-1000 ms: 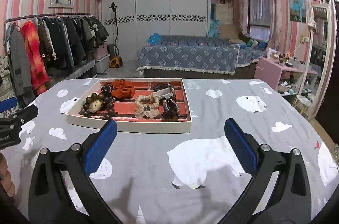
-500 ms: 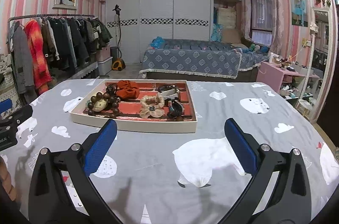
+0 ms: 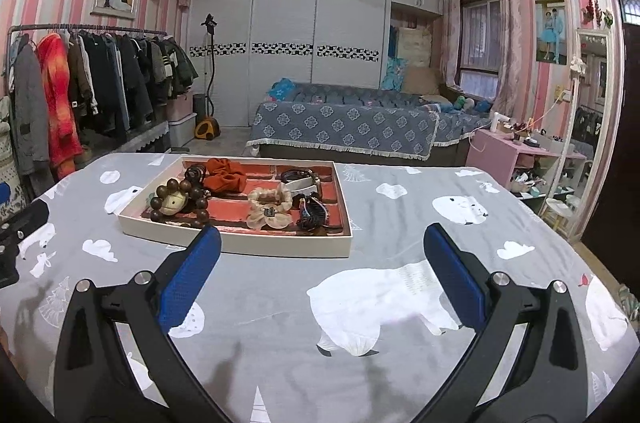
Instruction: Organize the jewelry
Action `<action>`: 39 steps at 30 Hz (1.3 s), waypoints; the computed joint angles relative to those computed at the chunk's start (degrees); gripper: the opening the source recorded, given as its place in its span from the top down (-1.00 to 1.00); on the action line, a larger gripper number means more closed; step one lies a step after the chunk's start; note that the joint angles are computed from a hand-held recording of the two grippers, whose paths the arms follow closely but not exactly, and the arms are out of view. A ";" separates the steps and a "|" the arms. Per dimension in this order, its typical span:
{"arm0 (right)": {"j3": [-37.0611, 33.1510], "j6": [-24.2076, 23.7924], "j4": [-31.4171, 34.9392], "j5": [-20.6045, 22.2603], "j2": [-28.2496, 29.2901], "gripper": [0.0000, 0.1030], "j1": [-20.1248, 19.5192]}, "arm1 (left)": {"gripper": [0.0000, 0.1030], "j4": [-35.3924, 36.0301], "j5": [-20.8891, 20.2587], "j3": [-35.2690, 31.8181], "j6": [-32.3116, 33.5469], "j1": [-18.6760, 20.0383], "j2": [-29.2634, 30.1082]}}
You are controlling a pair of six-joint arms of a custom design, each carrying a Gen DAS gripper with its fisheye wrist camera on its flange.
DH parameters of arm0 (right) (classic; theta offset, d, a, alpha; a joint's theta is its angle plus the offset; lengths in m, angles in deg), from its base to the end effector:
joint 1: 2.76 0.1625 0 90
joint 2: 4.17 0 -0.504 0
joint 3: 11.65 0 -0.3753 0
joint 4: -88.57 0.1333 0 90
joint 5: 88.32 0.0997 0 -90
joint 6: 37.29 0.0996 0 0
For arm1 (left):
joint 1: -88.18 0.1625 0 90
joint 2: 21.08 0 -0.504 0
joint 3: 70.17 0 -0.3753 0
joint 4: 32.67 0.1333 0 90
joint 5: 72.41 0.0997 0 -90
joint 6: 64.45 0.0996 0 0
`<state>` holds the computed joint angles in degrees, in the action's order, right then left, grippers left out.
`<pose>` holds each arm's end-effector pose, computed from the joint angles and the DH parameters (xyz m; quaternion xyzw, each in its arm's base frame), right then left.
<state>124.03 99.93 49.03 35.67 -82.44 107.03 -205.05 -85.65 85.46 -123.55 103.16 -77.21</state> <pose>0.1924 -0.3055 0.2195 0.2544 -0.7500 0.5046 0.3437 -0.2375 -0.3019 0.1597 0.1989 0.7549 -0.5199 0.3468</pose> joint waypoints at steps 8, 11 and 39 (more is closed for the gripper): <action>0.43 -0.06 -0.71 -0.35 -0.33 -0.92 0.08 | -0.91 -5.22 -0.98 0.68 2.65 -0.06 1.08; 0.47 0.02 -0.67 -0.50 -0.44 -0.92 -0.03 | -0.91 -5.17 -0.97 0.72 2.67 -0.02 1.03; 0.39 0.64 -0.46 0.26 -0.35 -0.92 0.27 | -0.91 0.14 -0.95 -0.18 0.51 0.65 -0.08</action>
<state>124.42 100.57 48.57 35.93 -82.79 107.30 -204.91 -86.59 85.27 -123.04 103.81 -77.29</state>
